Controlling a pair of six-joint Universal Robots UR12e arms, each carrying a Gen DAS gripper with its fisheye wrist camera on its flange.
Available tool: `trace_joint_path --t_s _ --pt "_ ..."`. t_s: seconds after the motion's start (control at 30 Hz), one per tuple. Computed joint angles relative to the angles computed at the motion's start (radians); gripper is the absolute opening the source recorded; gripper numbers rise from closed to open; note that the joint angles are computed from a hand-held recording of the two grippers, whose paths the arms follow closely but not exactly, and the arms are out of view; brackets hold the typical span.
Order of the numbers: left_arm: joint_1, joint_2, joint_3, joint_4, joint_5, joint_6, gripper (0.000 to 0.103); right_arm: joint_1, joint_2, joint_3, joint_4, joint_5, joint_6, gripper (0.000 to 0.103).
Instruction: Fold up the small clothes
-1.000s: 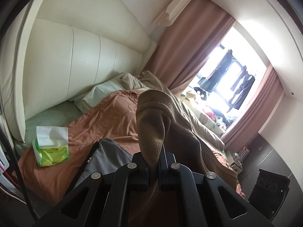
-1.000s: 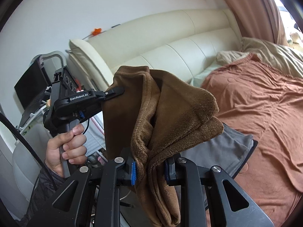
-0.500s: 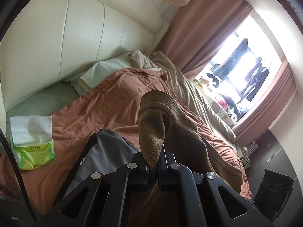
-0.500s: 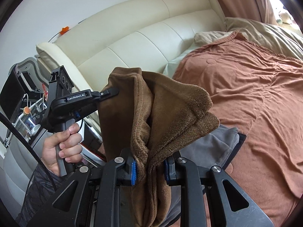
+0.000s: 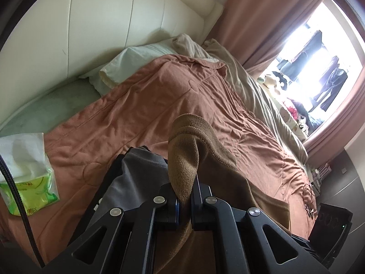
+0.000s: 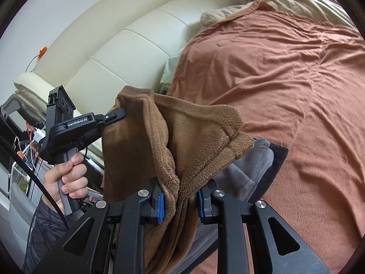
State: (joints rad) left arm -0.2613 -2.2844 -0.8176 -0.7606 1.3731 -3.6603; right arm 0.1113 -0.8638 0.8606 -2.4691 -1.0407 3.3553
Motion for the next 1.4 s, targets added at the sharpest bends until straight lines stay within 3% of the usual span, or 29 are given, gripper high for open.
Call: trace_joint_path --t_s 0.1,0.13,0.23,0.3,0.83,0.97,1.1,1.17,1.4 --pt "-0.008 -0.044 0.074 -0.100 0.044 0.004 0.008 0.002 0.026 -0.045 0.093 -0.063 0.021 0.022" --pt "-0.011 -0.057 0.097 -0.137 0.063 0.002 0.013 0.002 0.032 -0.057 0.122 -0.083 0.034 0.027" --pt "-0.016 -0.067 0.106 -0.172 0.108 -0.020 0.045 -0.007 0.024 -0.035 0.107 -0.091 0.070 0.042" --pt "-0.021 -0.055 0.080 -0.149 0.143 -0.016 0.057 -0.014 0.009 -0.006 0.082 -0.081 0.086 0.049" --pt "-0.045 0.074 -0.119 -0.091 0.157 0.012 0.057 -0.041 -0.098 0.159 0.023 -0.010 0.050 0.050" --pt "-0.054 0.107 -0.166 -0.071 0.161 0.008 0.057 -0.041 -0.128 0.198 0.011 -0.008 0.031 0.060" --pt "-0.066 0.137 -0.207 -0.057 0.173 0.012 0.059 -0.039 -0.159 0.237 0.001 -0.022 0.009 0.061" --pt "-0.071 0.154 -0.233 -0.043 0.178 0.010 0.059 -0.039 -0.178 0.261 -0.006 -0.024 -0.005 0.066" --pt "-0.103 0.214 -0.316 0.013 0.231 0.024 0.077 -0.028 -0.262 0.373 -0.104 -0.114 -0.047 0.080"
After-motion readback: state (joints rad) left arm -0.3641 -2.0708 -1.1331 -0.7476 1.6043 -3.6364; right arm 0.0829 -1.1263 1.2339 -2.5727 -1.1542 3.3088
